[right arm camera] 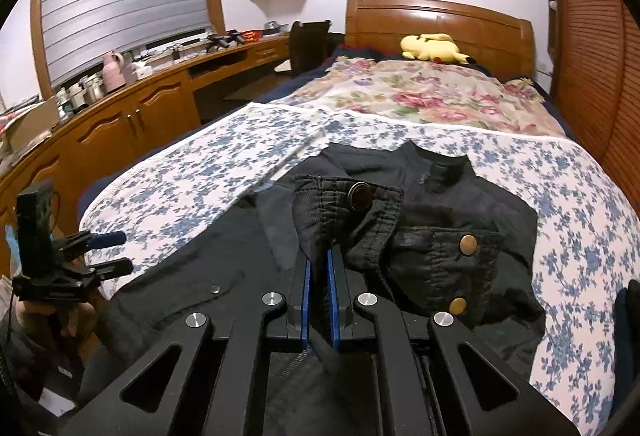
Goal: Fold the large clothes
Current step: 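Open the right gripper and release the sleeve onto the jacket body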
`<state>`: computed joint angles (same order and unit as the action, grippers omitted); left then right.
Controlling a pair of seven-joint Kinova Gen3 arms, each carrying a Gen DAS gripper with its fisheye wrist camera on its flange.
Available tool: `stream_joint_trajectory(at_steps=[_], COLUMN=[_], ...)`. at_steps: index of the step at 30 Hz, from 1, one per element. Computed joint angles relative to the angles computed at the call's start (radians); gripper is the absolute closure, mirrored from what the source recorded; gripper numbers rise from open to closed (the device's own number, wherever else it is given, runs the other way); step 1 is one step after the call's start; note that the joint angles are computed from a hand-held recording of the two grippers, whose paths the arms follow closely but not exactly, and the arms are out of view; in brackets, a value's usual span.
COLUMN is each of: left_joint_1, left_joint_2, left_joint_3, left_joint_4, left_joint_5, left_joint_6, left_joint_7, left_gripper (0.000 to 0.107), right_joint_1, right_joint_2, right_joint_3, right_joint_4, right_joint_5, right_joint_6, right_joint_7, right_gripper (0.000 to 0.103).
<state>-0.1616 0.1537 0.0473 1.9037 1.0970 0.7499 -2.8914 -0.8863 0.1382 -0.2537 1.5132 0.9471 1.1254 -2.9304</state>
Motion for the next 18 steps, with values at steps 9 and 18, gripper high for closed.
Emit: stream_joint_trajectory(at_steps=[9,18], left_joint_1=[-0.007,-0.006], left_joint_2=[0.009,0.015], left_joint_3=[-0.002,0.004], left_joint_4=[-0.006,-0.007], left_joint_5=[-0.001,-0.009], left_joint_6=[0.005,0.002], left_joint_7=[0.002,0.007], left_gripper=[0.025,0.025], right_joint_1=[0.025,0.020], right_joint_2=[0.012,0.016], right_joint_3=[0.010,0.029], right_joint_4=[-0.007,-0.037], right_joint_5=[-0.048,-0.078], right_joint_6=[-0.051,-0.035], right_joint_7=[0.053,0.090], right_gripper=[0.095,0.069])
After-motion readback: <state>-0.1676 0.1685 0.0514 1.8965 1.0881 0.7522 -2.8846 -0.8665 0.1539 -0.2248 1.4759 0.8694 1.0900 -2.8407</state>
